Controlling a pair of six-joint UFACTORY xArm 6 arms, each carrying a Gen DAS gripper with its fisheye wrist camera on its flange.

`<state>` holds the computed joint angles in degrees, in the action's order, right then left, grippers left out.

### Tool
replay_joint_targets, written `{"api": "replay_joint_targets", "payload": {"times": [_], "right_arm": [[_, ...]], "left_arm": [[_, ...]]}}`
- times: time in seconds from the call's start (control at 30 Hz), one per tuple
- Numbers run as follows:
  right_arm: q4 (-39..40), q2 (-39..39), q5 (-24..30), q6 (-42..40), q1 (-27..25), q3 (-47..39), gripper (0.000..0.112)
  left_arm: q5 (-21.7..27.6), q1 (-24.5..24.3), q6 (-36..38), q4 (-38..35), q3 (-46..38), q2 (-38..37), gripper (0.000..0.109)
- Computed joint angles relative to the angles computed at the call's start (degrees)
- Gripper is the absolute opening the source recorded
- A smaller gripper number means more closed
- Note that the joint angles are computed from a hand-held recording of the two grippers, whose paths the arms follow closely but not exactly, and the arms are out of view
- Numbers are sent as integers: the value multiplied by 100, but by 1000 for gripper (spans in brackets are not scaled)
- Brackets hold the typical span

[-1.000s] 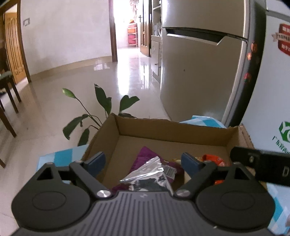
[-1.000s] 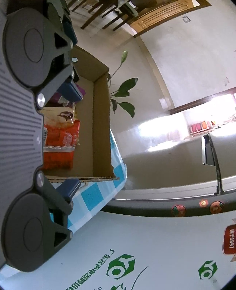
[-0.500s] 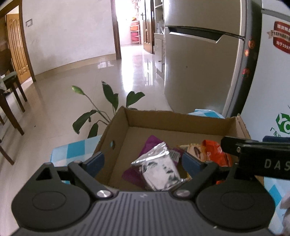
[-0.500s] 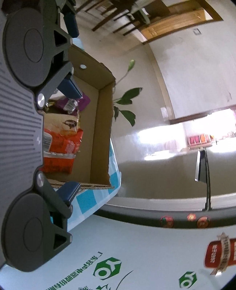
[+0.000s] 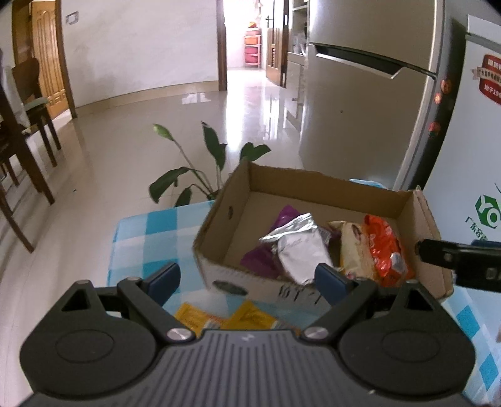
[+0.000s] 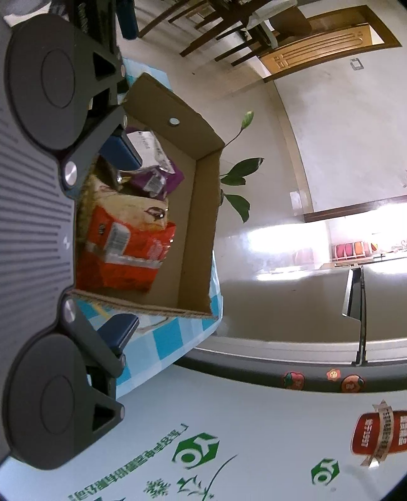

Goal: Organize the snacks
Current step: 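Move the right tool to the blue bag while the left tool reaches the white America pack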

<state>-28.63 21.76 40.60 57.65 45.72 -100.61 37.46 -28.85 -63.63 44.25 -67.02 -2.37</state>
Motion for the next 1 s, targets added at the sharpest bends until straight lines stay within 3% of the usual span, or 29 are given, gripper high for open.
{"api": "replay_joint_targets", "payload": {"times": [0.6, 0.73, 1.0], "right_arm": [[204, -1501, -367, 458, 35, 2014, 100], [441, -1576, -550, 250, 85, 2201, 100], [1003, -1194, -298, -602, 296, 1849, 99]], "left_arm": [[86, 16, -778, -437, 1604, -1457, 92], [171, -33, -846, -586, 1848, -1610, 92], [99, -58, -613, -1143, 2075, -1607, 92]]}}
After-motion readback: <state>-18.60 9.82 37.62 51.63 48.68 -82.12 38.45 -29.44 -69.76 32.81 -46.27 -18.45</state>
